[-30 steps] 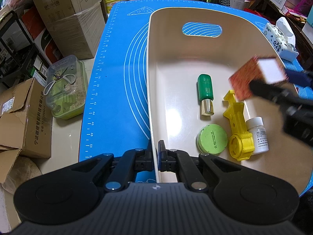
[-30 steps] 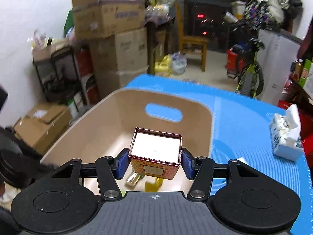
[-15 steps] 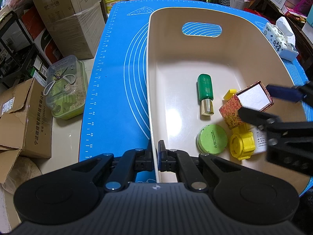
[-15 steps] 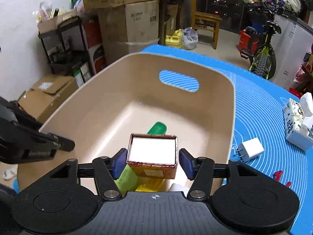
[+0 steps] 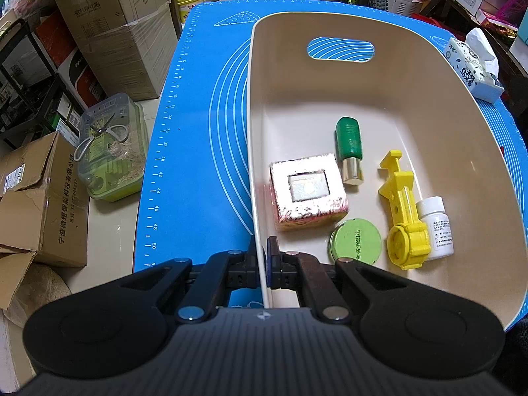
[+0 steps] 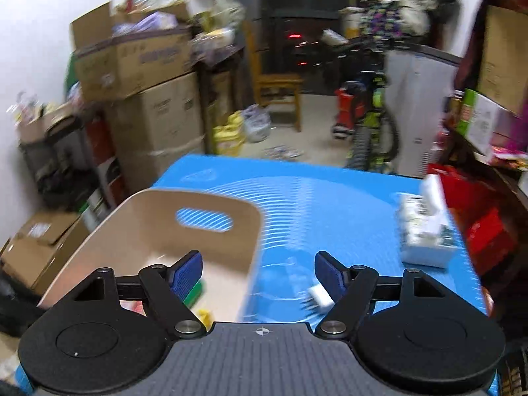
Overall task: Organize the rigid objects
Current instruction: 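Move the right gripper to the black earbud case and grasp it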
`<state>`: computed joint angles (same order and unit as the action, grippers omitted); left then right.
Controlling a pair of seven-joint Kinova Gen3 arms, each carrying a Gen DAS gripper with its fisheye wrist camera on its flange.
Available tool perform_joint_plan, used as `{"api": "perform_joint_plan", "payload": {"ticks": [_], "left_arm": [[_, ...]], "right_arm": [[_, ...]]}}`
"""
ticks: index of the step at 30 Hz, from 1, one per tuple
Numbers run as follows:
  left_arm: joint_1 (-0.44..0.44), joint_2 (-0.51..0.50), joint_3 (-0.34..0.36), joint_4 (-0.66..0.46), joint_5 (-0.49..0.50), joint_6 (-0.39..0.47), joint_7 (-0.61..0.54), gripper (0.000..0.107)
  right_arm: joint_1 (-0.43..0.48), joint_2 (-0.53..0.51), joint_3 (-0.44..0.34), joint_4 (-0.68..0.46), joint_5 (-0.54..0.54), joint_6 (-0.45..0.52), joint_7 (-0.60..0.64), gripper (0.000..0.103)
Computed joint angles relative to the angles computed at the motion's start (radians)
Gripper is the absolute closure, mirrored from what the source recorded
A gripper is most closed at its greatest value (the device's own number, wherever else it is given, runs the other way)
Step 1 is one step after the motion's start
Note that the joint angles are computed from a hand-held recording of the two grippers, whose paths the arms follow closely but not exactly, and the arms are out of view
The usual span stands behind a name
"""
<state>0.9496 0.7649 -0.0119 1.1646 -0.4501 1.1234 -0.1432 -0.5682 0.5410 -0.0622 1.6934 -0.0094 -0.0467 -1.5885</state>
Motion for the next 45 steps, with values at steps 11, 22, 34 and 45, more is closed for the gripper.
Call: {"api": "perform_joint_plan", "payload": {"ticks": [11,22,34,45], "left_arm": [[0.000,0.000,0.001,-0.002,0.001,0.004,-0.001,0.102],[0.000,0.001,0.001,-0.002,0.000,0.005,-0.002,0.102],[0.000,0.002,0.001,-0.004,0.000,0.006,-0.002,0.102],[0.000,0.002,0.001,-0.004,0.000,0.006,-0.002,0.102]], "right_arm": [[0.023,0.075,0.095,0.022,-0.054,-0.061,0.002,0.024],[0.071,0.180,0.043,-0.074,0.020,0.063,0.053,0.024],[0.181,0.250,-0.112,-0.128,0.083,0.126,0.169,0.025],[0.220,0.276,-0.169,-0.157,0.060,0.163,0.226,0.046]]}}
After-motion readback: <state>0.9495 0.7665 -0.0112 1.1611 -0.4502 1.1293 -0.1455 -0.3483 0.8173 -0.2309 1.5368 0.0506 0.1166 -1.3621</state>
